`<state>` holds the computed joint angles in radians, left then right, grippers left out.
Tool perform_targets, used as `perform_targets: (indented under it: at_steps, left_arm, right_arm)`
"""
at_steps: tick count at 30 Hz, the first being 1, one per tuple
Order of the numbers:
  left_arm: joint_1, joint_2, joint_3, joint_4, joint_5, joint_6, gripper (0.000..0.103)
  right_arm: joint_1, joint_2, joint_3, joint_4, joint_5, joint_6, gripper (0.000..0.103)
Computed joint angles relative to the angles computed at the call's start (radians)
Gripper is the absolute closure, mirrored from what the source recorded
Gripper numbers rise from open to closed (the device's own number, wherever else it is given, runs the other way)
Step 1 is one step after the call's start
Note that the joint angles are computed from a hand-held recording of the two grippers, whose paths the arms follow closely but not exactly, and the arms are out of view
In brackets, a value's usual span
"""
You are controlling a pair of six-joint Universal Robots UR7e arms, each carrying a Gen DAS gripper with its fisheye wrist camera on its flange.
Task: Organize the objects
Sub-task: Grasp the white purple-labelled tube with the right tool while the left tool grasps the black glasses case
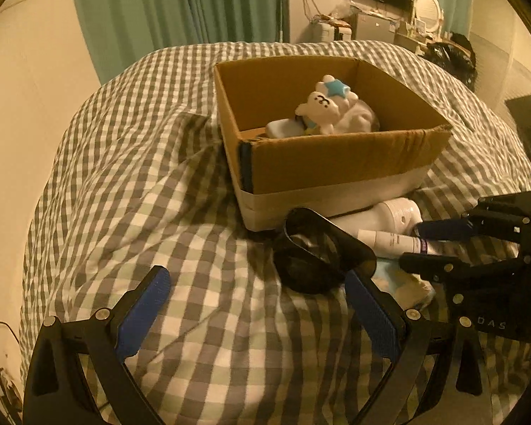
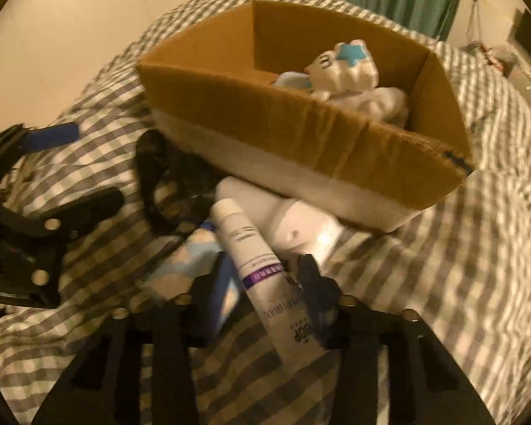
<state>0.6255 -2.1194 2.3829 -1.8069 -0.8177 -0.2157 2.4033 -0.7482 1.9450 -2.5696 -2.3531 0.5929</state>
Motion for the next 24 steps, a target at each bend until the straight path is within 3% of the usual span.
perform_targets:
  at_steps: [6,12,16,19,24]
  left_arm:
    - [-0.006,0.013,-0.001,-0.002,-0.025,0.011,0.001]
    - [-0.008,0.064,0.008,-0.026,-0.058,0.026,0.001]
    - [0.000,0.104,0.020,-0.062,-0.065,0.047,0.001]
    - [0.030,0.142,0.019,-0.085,-0.065,0.056,0.001]
    - [0.078,0.160,0.007,-0.118,-0.099,0.072,0.017]
  right_arm:
    - [0.046,-0.008,-0.017,0.035,-0.044,-0.003,0.083]
    - [0.076,-0.049,-0.023,0.119,-0.089,0.034,0.086]
    - [0.075,-0.072,-0.001,0.151,-0.077,0.047,0.087]
    - [0.053,-0.060,0.004,0.111,-0.050,0.025,0.087]
    - [0.031,-0.047,0.012,0.069,-0.021,-0.005,0.084]
